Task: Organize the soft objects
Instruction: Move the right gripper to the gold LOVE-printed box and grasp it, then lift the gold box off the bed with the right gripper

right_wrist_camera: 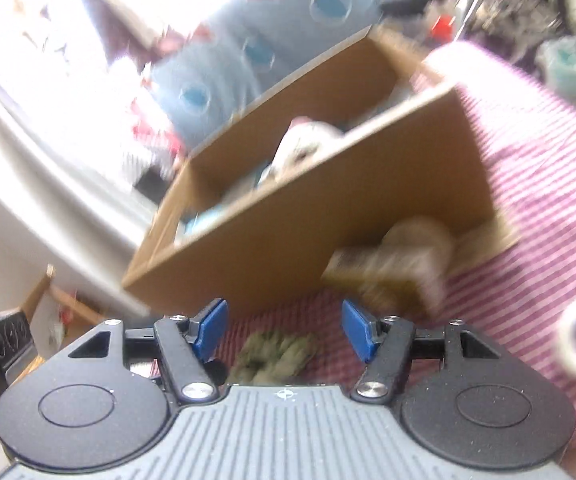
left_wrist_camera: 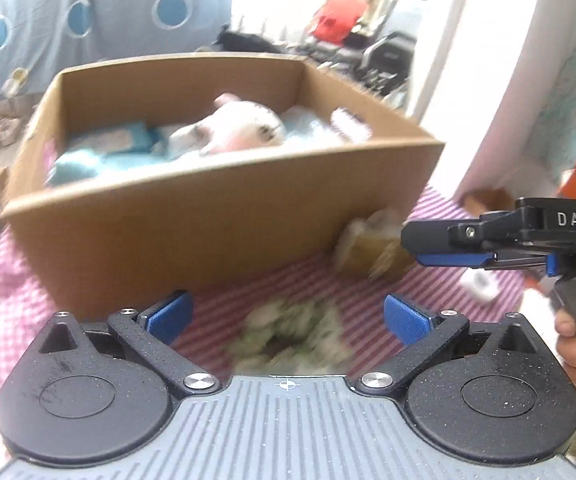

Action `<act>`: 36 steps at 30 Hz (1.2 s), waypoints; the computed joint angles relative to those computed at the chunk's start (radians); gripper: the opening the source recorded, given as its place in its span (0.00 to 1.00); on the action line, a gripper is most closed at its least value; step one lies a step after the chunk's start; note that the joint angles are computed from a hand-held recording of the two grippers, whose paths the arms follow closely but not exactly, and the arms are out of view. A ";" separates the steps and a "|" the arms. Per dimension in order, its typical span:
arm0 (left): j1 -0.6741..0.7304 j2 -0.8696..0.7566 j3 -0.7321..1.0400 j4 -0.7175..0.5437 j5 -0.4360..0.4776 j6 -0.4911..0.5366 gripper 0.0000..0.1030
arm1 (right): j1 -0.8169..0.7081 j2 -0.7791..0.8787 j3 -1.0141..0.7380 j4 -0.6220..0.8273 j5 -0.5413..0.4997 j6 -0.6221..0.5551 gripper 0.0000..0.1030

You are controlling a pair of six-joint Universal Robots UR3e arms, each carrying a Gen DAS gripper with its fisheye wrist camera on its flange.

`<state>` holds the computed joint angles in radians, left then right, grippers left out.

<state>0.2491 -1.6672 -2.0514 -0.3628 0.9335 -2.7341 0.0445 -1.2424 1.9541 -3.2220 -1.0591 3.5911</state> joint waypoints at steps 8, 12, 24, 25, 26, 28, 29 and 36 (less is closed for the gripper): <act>-0.177 -0.269 0.256 0.080 0.013 0.017 0.81 | -0.073 0.016 0.016 -0.038 -0.054 0.052 0.47; -0.215 -0.356 0.365 0.022 0.016 0.017 0.78 | -0.099 0.044 0.016 -0.054 -0.031 0.054 0.42; -0.238 -0.384 0.370 0.004 -0.004 0.035 0.76 | -0.108 0.073 0.039 -0.065 0.007 0.053 0.35; -0.237 -0.375 0.356 0.008 -0.005 0.039 0.76 | -0.108 0.070 0.046 -0.064 0.009 0.055 0.35; -0.236 -0.367 0.342 0.013 -0.005 0.043 0.76 | -0.108 0.066 0.056 -0.066 0.010 0.058 0.35; -0.231 -0.349 0.319 0.007 -0.014 0.054 0.76 | -0.107 0.053 0.080 -0.068 0.010 0.061 0.35; -0.227 -0.337 0.304 -0.001 -0.021 0.061 0.76 | -0.106 0.042 0.092 -0.066 0.007 0.059 0.35; -0.217 -0.275 0.217 -0.040 -0.014 0.098 0.79 | -0.088 -0.038 0.148 0.018 -0.021 0.008 0.36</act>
